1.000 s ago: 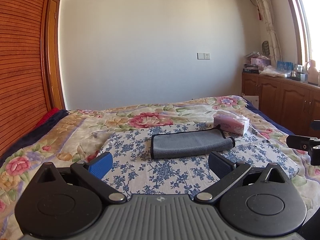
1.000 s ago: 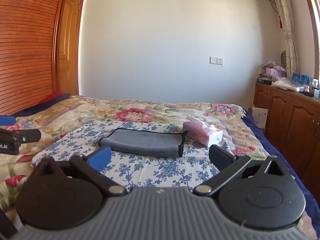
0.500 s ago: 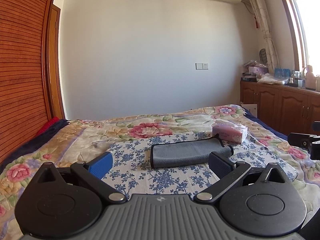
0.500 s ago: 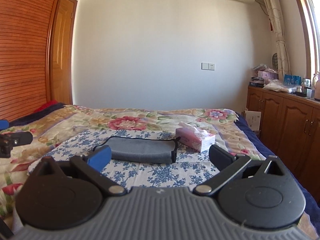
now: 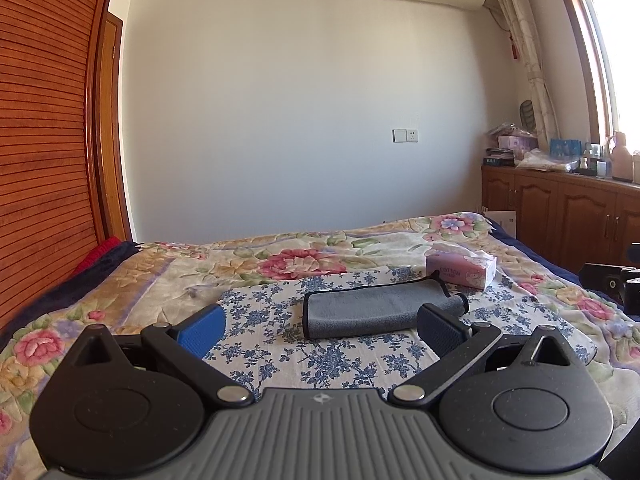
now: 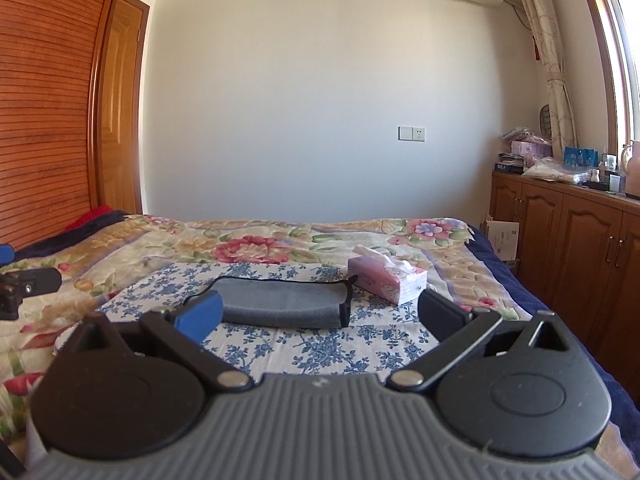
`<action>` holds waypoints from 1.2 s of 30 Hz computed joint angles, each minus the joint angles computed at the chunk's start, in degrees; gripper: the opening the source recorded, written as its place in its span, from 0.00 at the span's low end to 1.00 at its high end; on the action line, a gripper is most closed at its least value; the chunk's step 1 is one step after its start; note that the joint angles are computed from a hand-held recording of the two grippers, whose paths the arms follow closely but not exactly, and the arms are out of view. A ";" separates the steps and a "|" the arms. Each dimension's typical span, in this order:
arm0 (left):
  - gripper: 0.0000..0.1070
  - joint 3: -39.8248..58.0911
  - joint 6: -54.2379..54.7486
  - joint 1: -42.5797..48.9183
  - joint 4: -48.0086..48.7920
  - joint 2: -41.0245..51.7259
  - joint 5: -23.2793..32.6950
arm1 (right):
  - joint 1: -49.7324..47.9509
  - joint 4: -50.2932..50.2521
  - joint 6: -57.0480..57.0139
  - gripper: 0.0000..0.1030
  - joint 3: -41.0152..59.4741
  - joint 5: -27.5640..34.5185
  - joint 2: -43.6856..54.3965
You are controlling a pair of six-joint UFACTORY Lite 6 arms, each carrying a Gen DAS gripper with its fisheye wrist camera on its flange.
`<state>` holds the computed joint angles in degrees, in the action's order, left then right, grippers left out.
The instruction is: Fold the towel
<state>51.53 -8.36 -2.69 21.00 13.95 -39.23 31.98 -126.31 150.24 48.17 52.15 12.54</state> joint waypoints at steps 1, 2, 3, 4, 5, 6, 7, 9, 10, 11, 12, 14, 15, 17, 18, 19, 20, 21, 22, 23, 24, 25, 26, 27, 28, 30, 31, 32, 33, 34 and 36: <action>0.96 -0.03 0.03 0.03 0.02 -0.01 -0.07 | 0.00 0.01 -0.05 1.00 0.04 -0.04 0.02; 0.96 0.03 0.02 0.00 0.01 0.02 -0.01 | 0.00 0.01 -0.05 1.00 0.04 -0.04 0.02; 0.96 0.17 -0.02 0.03 0.09 0.12 -0.01 | -0.02 -0.02 -0.13 1.00 -0.02 -0.06 -0.02; 0.96 0.23 -0.03 0.07 0.13 0.16 0.00 | -0.02 0.02 -0.27 1.00 0.02 -0.07 -0.03; 0.96 0.20 -0.01 0.07 0.14 0.13 0.01 | -0.04 0.04 -0.38 1.00 0.06 -0.10 -0.04; 0.96 0.20 -0.01 0.07 0.14 0.13 0.01 | -0.09 0.04 -0.44 1.00 0.05 -0.11 -0.08; 0.96 0.18 0.02 0.10 0.18 0.12 -0.09 | -0.12 0.09 -0.53 1.00 0.08 -0.15 -0.11; 0.96 0.30 -0.02 0.14 0.24 0.21 -0.12 | -0.14 0.17 -0.66 1.00 0.17 -0.22 -0.09; 0.96 0.42 -0.04 0.19 0.31 0.33 -0.13 | -0.16 0.15 -0.72 1.00 0.18 -0.17 -0.07; 0.96 0.29 0.01 0.12 0.20 0.21 -0.07 | -0.06 0.21 -0.74 1.00 0.12 -0.03 -0.08; 0.96 0.25 0.08 0.11 0.14 0.19 -0.11 | -0.08 0.18 -0.74 1.00 0.14 -0.02 -0.06; 0.96 0.24 0.03 0.10 0.18 0.17 -0.09 | -0.07 0.20 -0.71 1.00 0.12 -0.02 -0.04; 0.96 0.30 -0.02 0.14 0.24 0.21 -0.08 | -0.07 0.20 -0.71 1.00 0.12 -0.02 -0.04; 0.96 0.21 0.06 0.09 0.16 0.16 -0.14 | -0.07 0.20 -0.71 1.00 0.12 -0.02 -0.04; 0.96 0.25 0.14 0.11 0.13 0.21 -0.16 | -0.07 0.20 -0.71 1.00 0.12 -0.02 -0.04; 0.96 0.23 0.16 0.08 0.08 0.18 -0.14 | -0.10 0.14 -0.73 1.00 0.12 -0.02 -0.07; 0.96 0.24 0.09 0.11 0.20 0.20 -0.17 | -0.10 0.14 -0.73 1.00 0.13 -0.03 -0.03; 0.96 0.18 0.15 0.05 0.07 0.14 -0.15 | -0.12 0.13 -0.76 1.00 0.12 -0.05 -0.06; 0.96 0.18 0.15 0.05 0.07 0.14 -0.15 | -0.12 0.13 -0.76 1.00 0.12 -0.05 -0.06; 0.96 0.16 0.17 0.00 -0.01 0.13 -0.14 | -0.07 0.19 -0.72 1.00 0.15 -0.03 -0.01; 0.96 0.26 0.10 0.04 0.07 0.21 -0.11 | -0.07 0.19 -0.72 1.00 0.15 -0.03 -0.01; 0.96 0.15 0.20 -0.01 -0.06 0.12 -0.13 | -0.07 0.19 -0.72 1.00 0.15 -0.03 -0.01; 0.96 0.15 0.20 -0.01 -0.06 0.12 -0.13 | -0.07 0.19 -0.72 1.00 0.15 -0.03 -0.01; 0.96 0.15 0.27 -0.01 -0.10 0.15 -0.20 | -0.11 0.14 -0.74 1.00 0.17 -0.05 -0.02; 0.96 0.11 0.34 -0.05 -0.16 0.12 -0.21 | -0.14 0.10 -0.73 1.00 0.18 -0.07 -0.02; 0.96 0.17 0.44 -0.04 -0.21 0.15 -0.15 | -0.10 0.17 -0.71 1.00 0.26 -0.05 0.07; 0.96 0.22 0.40 -0.03 -0.19 0.18 -0.12 | -0.12 0.20 -0.72 1.00 0.27 -0.07 0.06; 0.96 0.26 0.39 -0.03 -0.19 0.21 -0.10 | 0.01 0.31 -0.71 1.00 0.18 0.04 0.04; 0.96 0.23 0.42 -0.03 -0.19 0.21 -0.14 | 0.01 0.31 -0.71 1.00 0.18 0.04 0.04; 0.96 0.22 0.46 -0.02 -0.17 0.23 -0.18 | 0.00 0.33 -0.78 1.00 0.18 0.01 0.00; 0.96 0.20 0.47 0.00 -0.12 0.23 -0.25 | -0.03 0.28 -0.75 1.00 0.23 0.01 0.06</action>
